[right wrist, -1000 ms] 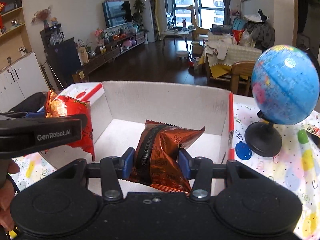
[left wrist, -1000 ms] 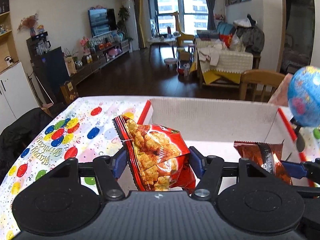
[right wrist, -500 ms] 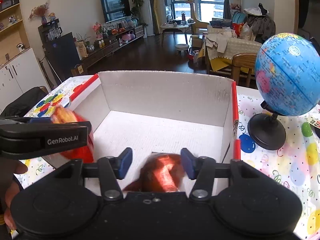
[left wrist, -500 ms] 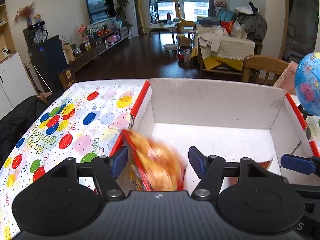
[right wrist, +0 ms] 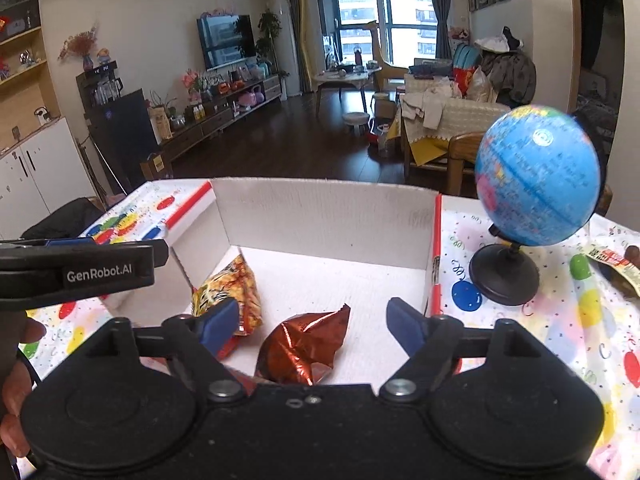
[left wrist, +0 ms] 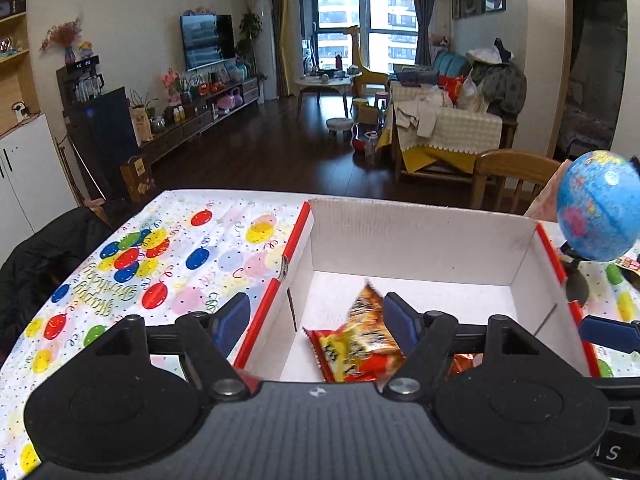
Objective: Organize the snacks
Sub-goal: 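Withdraw both tools from the box back toward the remaining snacks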
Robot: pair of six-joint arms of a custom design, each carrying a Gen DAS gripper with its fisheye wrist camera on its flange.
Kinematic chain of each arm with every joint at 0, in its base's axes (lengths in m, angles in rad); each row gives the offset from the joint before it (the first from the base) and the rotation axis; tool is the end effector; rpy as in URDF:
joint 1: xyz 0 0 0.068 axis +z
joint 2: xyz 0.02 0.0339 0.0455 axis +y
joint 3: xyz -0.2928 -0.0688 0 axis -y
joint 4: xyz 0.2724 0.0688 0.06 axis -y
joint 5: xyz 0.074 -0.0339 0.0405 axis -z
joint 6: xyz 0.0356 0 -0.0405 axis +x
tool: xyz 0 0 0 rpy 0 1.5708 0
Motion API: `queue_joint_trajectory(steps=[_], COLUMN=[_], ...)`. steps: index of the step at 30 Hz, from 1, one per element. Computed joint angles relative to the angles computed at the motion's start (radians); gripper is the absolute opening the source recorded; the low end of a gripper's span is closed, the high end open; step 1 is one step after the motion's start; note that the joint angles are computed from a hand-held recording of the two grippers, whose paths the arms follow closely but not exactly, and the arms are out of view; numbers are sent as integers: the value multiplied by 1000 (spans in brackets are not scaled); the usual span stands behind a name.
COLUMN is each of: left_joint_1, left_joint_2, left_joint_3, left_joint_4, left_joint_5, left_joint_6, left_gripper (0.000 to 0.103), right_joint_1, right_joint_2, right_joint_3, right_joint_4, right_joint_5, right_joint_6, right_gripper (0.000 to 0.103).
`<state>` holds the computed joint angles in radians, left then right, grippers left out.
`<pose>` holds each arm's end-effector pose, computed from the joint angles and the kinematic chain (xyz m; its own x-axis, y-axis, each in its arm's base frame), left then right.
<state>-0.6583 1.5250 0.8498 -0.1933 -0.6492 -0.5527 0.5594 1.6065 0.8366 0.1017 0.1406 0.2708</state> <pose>0.2686 -0.1805 0.2044 -0.6076 -0.0588 -0.7921 -0.1652 0.9848 0.0537 0.3023 0.1834 0.1919 -0.6216 -0.0767 -0.7796 -0.2760 0.9528 0.1263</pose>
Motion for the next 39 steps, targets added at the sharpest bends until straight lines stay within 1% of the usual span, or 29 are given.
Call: queue_joint_trajectory(steps=[4, 14, 18, 19, 20, 22, 29, 33, 36, 39], left_joint_1=[-38, -138, -195, -209, -225, -259, -361, -414, -464, -512], left_joint_2=[-75, -240, -291, -303, -315, -343, -418, -451, -481, -494], left_joint_3=[-20, -45, -53, -56, -60, -74, -127, -168, -217, -265], left_joint_4=[-53, -229, -297, -313, -329, -350, -424, -458, -460, -451], left_joint_5=[-22, -74, -99, -103, -105, -113, -109, -90, -79, -65], left_joint_6=[-27, -128, -167, -179, -190, -215, -321, -406, -473, -522], left_gripper=[73, 73, 73, 74, 78, 83, 83, 85, 86, 94], right_joint_1=[16, 65, 86, 96, 102, 115, 152, 181, 203, 236], right_joint_2=[-75, -249, -321, -340, -357, -391, -490, -545, -584, -612], right_joint_3=[-35, -108, -143, -156, -165, -191, -265, -310, -353, -401], right_joint_4=[-21, -96, -117, -123, -130, -137, -187, -220, -232, -236], right_joint_5=[24, 77, 95, 100, 101, 103, 99, 103, 115, 124], right_joint_6=[9, 31, 37, 42, 45, 52, 80, 103, 130, 167], right_gripper=[87, 88, 93, 93, 93, 94, 95, 95, 96, 97])
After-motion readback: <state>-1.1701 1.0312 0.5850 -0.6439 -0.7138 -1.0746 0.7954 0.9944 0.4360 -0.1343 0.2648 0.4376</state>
